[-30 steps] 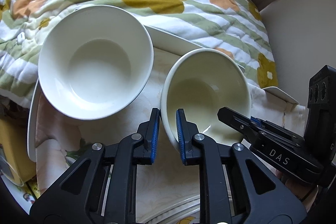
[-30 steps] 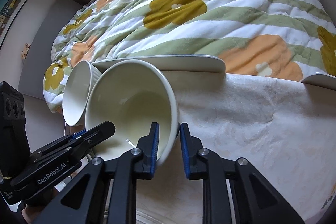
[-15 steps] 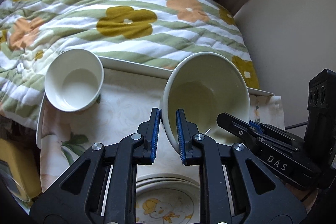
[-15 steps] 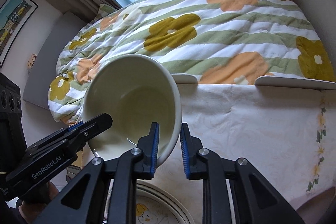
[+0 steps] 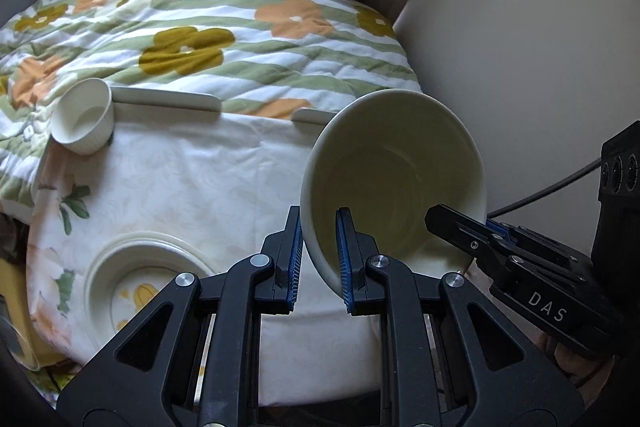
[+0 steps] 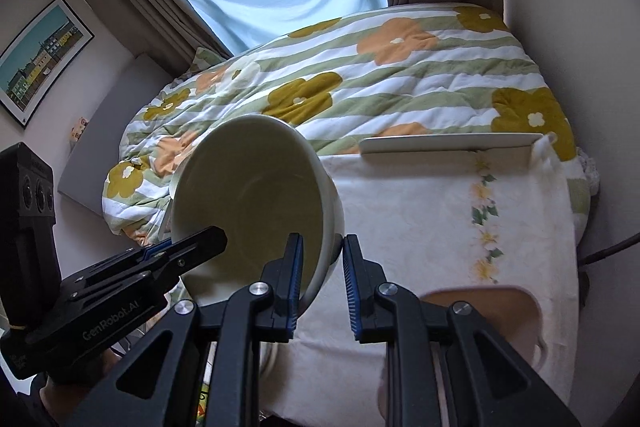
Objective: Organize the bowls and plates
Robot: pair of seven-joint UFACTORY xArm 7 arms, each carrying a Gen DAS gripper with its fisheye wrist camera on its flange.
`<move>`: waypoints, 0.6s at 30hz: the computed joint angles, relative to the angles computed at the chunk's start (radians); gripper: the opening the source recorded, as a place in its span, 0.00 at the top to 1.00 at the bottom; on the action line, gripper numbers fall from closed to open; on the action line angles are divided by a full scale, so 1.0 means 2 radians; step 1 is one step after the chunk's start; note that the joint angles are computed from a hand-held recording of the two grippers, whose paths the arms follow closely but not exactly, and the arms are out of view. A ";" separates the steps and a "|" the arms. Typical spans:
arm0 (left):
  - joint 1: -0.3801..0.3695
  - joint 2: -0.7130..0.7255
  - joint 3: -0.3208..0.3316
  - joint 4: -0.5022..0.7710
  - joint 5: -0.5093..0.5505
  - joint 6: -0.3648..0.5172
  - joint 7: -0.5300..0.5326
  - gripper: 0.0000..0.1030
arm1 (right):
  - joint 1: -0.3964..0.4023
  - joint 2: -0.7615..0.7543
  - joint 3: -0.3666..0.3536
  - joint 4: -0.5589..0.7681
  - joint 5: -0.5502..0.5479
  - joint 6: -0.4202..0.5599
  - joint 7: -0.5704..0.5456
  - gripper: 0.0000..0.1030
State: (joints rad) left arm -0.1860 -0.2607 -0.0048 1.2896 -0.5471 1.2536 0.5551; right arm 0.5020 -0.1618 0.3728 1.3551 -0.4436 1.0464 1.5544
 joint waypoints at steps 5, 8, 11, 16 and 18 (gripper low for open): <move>-0.022 -0.065 -0.018 -0.062 0.001 0.013 -0.026 0.86 | -0.001 -0.094 0.012 -0.077 0.039 0.022 0.007 0.82; -0.037 -0.086 -0.024 -0.085 0.009 0.021 -0.035 0.86 | -0.010 -0.132 0.025 -0.109 0.062 0.026 0.011 0.82; -0.051 -0.094 -0.034 -0.102 0.027 0.024 -0.039 0.86 | -0.017 -0.163 0.036 -0.144 0.090 0.025 0.019 0.82; -0.069 -0.091 -0.048 -0.125 0.057 0.023 -0.035 0.86 | -0.023 -0.199 0.046 -0.204 0.134 -0.001 0.040 0.82; -0.075 -0.087 -0.055 -0.132 0.066 0.018 -0.034 0.86 | -0.023 -0.210 0.047 -0.227 0.152 -0.013 0.049 0.82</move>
